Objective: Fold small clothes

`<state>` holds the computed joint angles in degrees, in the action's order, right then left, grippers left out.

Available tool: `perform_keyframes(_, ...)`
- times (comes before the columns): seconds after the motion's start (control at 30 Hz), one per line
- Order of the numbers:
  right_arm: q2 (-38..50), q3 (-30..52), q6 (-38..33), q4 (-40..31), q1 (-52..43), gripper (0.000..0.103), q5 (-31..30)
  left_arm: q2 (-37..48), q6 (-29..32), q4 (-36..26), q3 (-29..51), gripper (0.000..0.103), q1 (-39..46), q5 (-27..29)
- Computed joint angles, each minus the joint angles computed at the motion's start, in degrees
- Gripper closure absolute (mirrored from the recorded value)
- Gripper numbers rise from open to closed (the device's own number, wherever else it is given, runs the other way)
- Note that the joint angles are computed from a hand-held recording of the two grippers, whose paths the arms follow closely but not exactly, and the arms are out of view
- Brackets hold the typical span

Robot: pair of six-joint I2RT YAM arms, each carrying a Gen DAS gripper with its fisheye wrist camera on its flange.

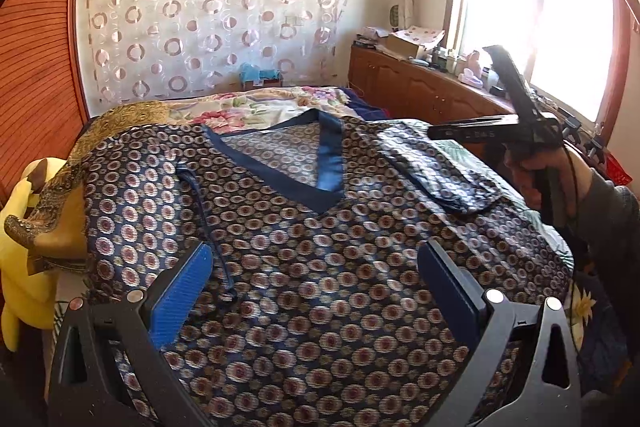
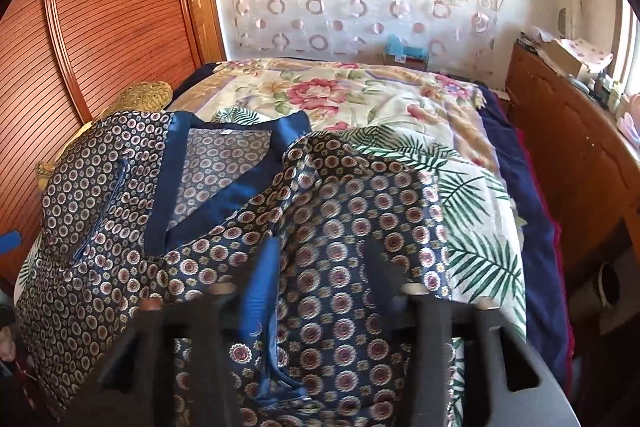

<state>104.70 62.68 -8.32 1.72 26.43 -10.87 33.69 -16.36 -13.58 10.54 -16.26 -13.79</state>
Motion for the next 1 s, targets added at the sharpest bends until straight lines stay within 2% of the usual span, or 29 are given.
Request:
perform_keyframes(0.13, 3.0, 2.2, -0.6, -0.5, -1.3, 0.047, 2.9, 1.9, 6.8, 1.8, 0.1, 0.0, 12.6, 7.9)
perform_keyframes(0.27, 8.1, 7.0, -1.6, -2.3, -2.4, 0.047, 4.3, 7.9, 13.8, 6.4, 1.0, 0.0, 25.7, 15.1)
perform_keyframes(0.43, 13.4, 13.9, -1.8, -4.8, -3.0, 0.047, 4.5, 18.8, 20.1, 13.1, 4.0, 0.0, 37.7, 21.1)
perform_keyframes(0.6, 19.5, 23.0, -3.4, -8.1, -3.1, 0.047, 5.8, 28.1, 24.4, 16.3, 8.6, 0.004, 46.8, 25.8)
perform_keyframes(0.7, 22.6, 27.6, -4.6, -10.4, -3.3, 0.047, 6.2, 33.8, 25.8, 17.0, 12.2, 0.011, 52.9, 30.2)
perform_keyframes(0.83, 25.7, 31.7, -5.0, -11.9, -3.7, 0.047, 5.1, 41.5, 26.6, 17.0, 17.4, 0.037, 57.2, 32.3)
perform_keyframes(0.9, 27.4, 33.6, -5.1, -12.5, -4.1, 0.047, 4.3, 45.6, 26.9, 16.8, 20.0, 0.041, 58.4, 32.6)
perform_keyframes(1.0, 29.5, 35.8, -5.0, -13.1, -3.9, 0.047, 4.0, 51.0, 26.9, 15.9, 23.8, 0.041, 59.5, 31.7)
